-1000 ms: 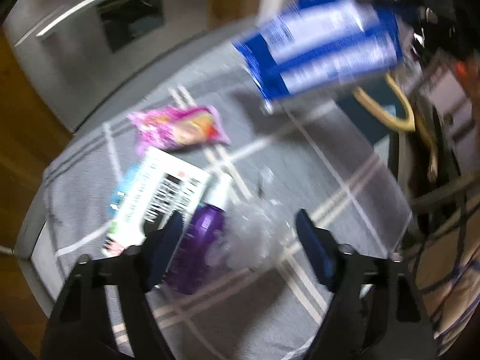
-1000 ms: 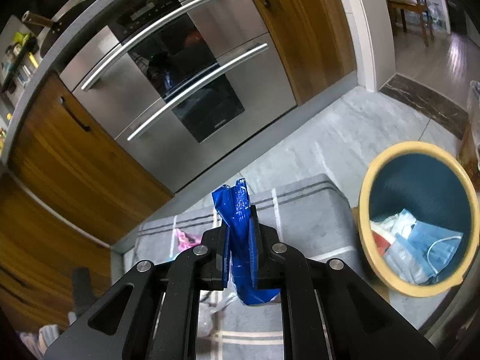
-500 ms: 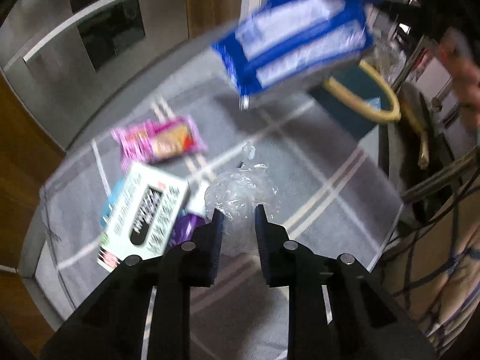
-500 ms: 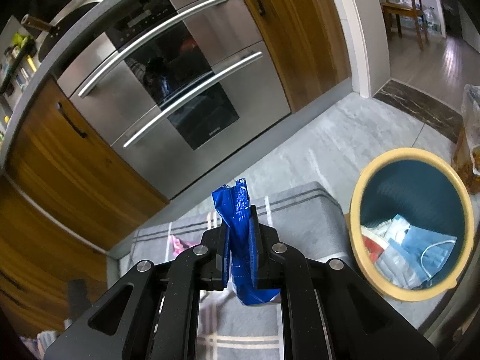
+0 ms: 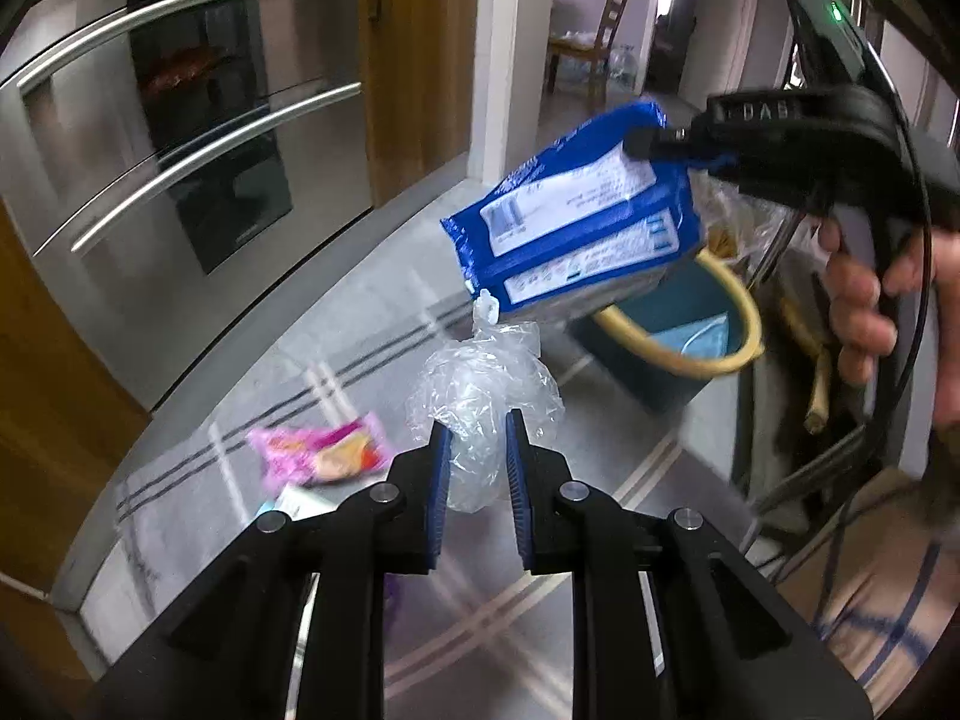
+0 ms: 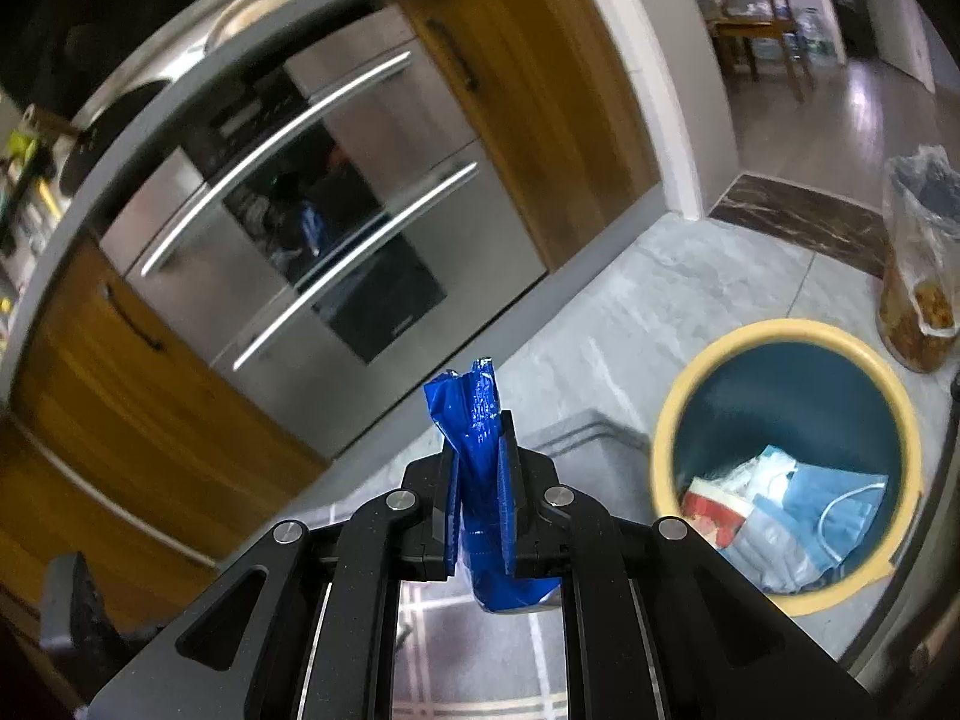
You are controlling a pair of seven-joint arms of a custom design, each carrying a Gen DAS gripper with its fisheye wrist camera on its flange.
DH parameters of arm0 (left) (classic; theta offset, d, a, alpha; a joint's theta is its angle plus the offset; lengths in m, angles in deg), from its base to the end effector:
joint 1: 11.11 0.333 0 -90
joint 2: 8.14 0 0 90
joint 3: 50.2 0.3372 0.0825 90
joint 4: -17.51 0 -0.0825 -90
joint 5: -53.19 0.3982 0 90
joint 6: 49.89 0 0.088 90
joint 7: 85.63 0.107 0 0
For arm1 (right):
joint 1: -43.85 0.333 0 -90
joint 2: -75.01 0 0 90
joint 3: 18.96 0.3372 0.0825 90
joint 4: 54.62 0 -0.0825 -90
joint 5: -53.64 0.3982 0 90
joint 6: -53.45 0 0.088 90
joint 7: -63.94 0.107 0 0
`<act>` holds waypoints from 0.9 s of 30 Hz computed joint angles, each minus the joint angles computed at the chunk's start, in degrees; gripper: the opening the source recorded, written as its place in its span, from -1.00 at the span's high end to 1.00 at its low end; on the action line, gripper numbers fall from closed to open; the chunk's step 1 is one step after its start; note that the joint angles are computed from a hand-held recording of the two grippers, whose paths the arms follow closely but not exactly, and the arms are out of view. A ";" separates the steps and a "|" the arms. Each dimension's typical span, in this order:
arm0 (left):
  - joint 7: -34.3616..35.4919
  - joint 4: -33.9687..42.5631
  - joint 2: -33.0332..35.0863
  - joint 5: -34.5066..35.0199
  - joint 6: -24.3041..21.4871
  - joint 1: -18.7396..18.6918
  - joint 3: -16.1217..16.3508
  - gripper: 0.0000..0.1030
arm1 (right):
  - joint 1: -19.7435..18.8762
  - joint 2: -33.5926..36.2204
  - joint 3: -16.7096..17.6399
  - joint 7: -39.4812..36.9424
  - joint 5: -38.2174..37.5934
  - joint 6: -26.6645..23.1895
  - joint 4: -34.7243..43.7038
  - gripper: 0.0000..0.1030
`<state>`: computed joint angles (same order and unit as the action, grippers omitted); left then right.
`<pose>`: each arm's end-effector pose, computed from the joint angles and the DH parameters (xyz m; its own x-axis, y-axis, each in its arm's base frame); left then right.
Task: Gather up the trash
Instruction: 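Carry the wipes pack and plastic bag over the bin and open both tools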
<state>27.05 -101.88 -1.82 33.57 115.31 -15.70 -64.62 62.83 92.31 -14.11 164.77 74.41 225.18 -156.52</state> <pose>0.5979 -0.1806 0.4659 -0.4207 -0.9058 0.0508 -0.6995 0.2882 -0.6539 0.6560 0.2542 0.5089 0.0822 -0.8819 -0.4642 -0.7039 0.2783 -0.6535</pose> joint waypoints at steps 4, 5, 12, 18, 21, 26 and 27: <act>0.33 4.78 3.25 0.09 -0.56 -0.89 -1.63 0.65 | 2.38 -1.09 -4.84 5.52 -4.32 1.42 -1.85 0.77; 0.29 6.40 4.46 0.90 -0.83 -1.23 -2.08 0.65 | 2.54 -1.27 -5.69 6.93 -5.14 1.68 -2.32 0.77; -2.57 15.75 11.98 7.27 -2.93 -2.99 -4.47 0.65 | 11.31 -2.18 -21.20 28.87 -24.85 -0.13 -5.25 0.77; -6.99 25.77 19.66 10.56 -8.77 -4.32 -5.47 0.65 | 7.42 -2.57 -19.71 38.23 -26.96 -3.97 -6.77 0.77; -8.48 30.34 23.32 11.31 -11.63 -4.88 -6.07 0.65 | 6.07 -2.59 -19.30 42.05 -29.48 -6.46 -7.09 0.77; -10.13 37.22 28.55 14.63 -15.44 -7.37 -5.01 0.65 | 2.65 -1.42 -16.51 44.25 -32.07 -11.72 -5.66 0.77; -10.55 38.77 29.69 15.62 -16.29 -8.03 -4.61 0.65 | 1.92 -1.24 -15.93 44.55 -32.51 -12.58 -5.44 0.77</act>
